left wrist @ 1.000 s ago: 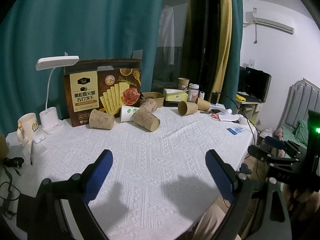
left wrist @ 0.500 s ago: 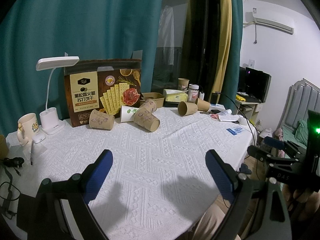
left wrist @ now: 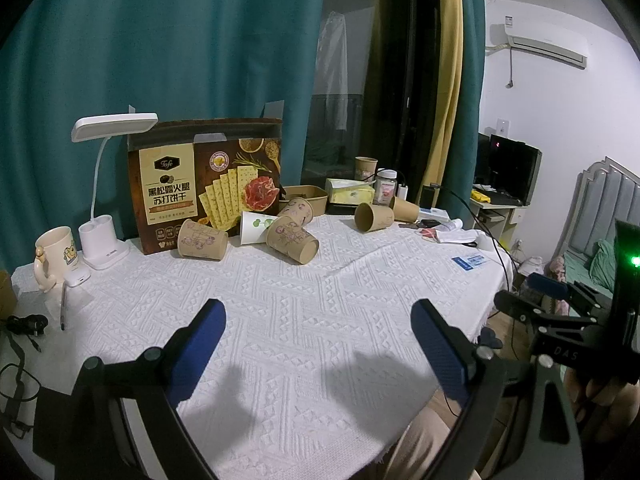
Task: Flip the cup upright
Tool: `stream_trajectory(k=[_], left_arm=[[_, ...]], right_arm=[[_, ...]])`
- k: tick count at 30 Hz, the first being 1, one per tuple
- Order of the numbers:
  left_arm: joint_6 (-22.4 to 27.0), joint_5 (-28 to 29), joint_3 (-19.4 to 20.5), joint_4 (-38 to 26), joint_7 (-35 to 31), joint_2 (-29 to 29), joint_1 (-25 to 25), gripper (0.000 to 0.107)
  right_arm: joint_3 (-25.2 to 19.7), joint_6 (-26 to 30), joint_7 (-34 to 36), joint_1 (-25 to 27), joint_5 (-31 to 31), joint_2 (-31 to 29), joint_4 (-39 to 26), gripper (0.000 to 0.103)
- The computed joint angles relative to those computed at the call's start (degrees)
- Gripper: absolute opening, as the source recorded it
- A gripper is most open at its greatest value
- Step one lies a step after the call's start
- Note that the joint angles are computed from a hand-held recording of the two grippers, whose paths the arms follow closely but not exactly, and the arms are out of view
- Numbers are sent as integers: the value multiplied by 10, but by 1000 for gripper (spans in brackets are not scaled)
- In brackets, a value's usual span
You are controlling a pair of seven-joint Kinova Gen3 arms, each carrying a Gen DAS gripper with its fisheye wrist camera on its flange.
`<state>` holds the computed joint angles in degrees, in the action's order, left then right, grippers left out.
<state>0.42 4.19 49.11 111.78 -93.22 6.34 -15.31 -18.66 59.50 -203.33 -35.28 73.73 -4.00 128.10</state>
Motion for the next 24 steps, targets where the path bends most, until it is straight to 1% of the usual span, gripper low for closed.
stream_trajectory(k=[3,8,9,14,19,20,21,24], left_arm=[[4,1,11,-2,1,-1,-10,94],[6,12,6,-3,-10,-3,-6,94],[3,16,12,-1,-14,-2,-11,94],[6,17,12,-3,-15,-2,-11,94],[8,33,13,-5,-30,-4,-11,94],[11,36,12,-7,-33,-5,-10,94],[15,40,0,-11,-35,-6,2,94],[14,61,-2,-10,-54,-6,4,94]], right_arm=[[0,0,0,0,0,-1,1,79],[0,-1,-2,0,2,-1,2,79],[0,-1,-2,0,1,-1,2,79],[-1,-1,-3,0,2,-1,2,79],[-1,0,-4,0,2,0,2,79],[-1,0,-4,-1,1,0,2,79],[-1,1,-4,-1,1,0,1,79],[0,-1,-3,0,1,-1,2,79]])
